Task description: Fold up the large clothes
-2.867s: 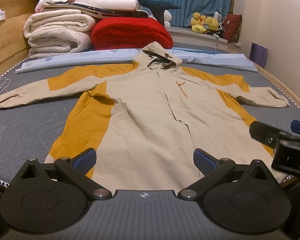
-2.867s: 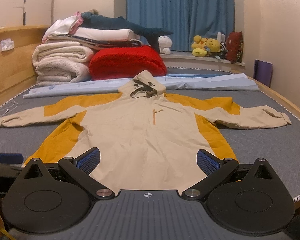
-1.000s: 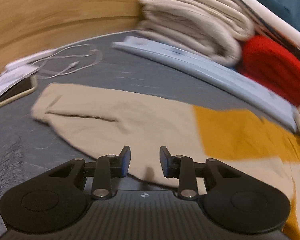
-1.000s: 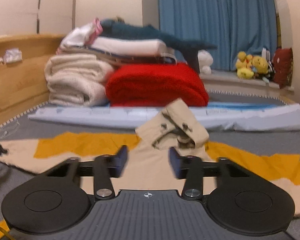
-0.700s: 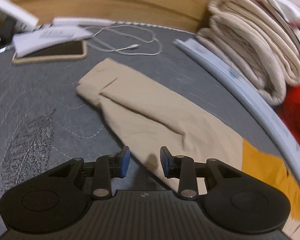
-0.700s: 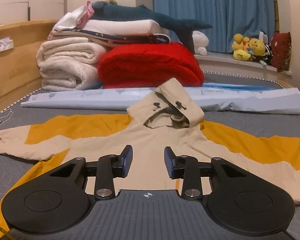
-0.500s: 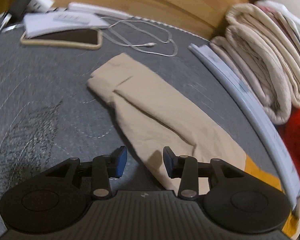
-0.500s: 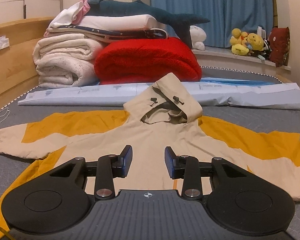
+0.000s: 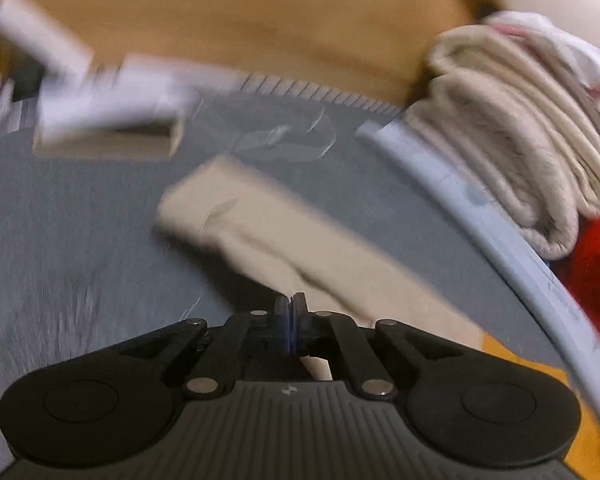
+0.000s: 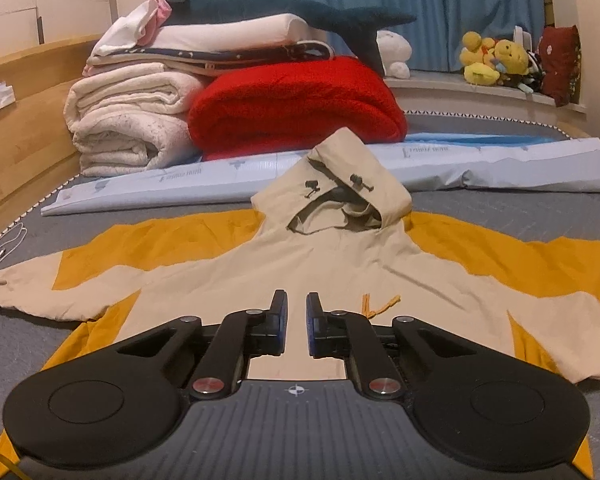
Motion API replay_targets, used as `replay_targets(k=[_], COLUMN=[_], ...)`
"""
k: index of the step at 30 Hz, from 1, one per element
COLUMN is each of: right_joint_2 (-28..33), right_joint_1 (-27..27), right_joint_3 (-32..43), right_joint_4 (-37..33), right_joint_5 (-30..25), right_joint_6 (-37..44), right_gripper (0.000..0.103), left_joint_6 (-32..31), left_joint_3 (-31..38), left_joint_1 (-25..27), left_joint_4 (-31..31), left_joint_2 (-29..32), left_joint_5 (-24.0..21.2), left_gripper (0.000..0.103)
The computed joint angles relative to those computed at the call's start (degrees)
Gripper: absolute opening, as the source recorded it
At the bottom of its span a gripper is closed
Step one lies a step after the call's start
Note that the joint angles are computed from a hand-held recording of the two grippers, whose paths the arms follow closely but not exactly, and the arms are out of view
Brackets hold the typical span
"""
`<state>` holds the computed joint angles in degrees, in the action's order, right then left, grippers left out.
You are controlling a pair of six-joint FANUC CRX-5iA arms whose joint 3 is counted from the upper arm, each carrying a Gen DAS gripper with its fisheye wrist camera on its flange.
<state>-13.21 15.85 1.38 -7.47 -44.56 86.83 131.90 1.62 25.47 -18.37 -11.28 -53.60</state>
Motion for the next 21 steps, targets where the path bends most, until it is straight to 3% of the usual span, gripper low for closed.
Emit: replay_targets(k=[2,7,12,15,16,17,19,21], right_joint_2=[-0.10,0.31,1.25,2.41,2.89,3.21,3.95,4.51], right_joint_1=[-0.67,-2.71,-3.96,-5.10,-5.77,-6.26,-7.48,-8.72], right_joint_3=[0.24,2.13,3.15,4.37,5.08,5.49,6.53,7.58], right_joint_4=[-0.37,-1.54,0.98,2.18,1.77,1.45,0.95,-0.24], right_joint_5=[-0.11,-2.16,-4.71,-6.82,-7.61,-8.04,-8.75,-9.13], right_joint_6=[0.15,-0.21,-3.84,-6.58,-6.82,-6.94,-7.64,-8.47], right_gripper=[0.009,0.008,0.008,0.010,0.010,0.010,0.012,0.012], left_joint_6=[2.30,-1.51,-15.32,-29.57,-36.29,-40.00,-41.66,-40.70], left_joint_3=[3.51,11.00,15.04,15.97,16.13,16.72,18.54,19.47], left_joint_1=[-6.00,-21.33,-34.82,-40.51,-41.57,-42.36,-44.09,-44.82], left_joint_4=[-5.52,-8.26,2.03,14.52,20.94,24.73,25.72,23.75], left_joint_2=[0.56,3.02,8.46,13.28,15.12,16.49,17.84,17.36], left_joint_5=[0.47,6.57,12.48,11.99,9.77,6.91,1.96,-0.18], left_gripper=[0.000,0.000,0.000,0.011,0.030,0.042,0.042,0.042])
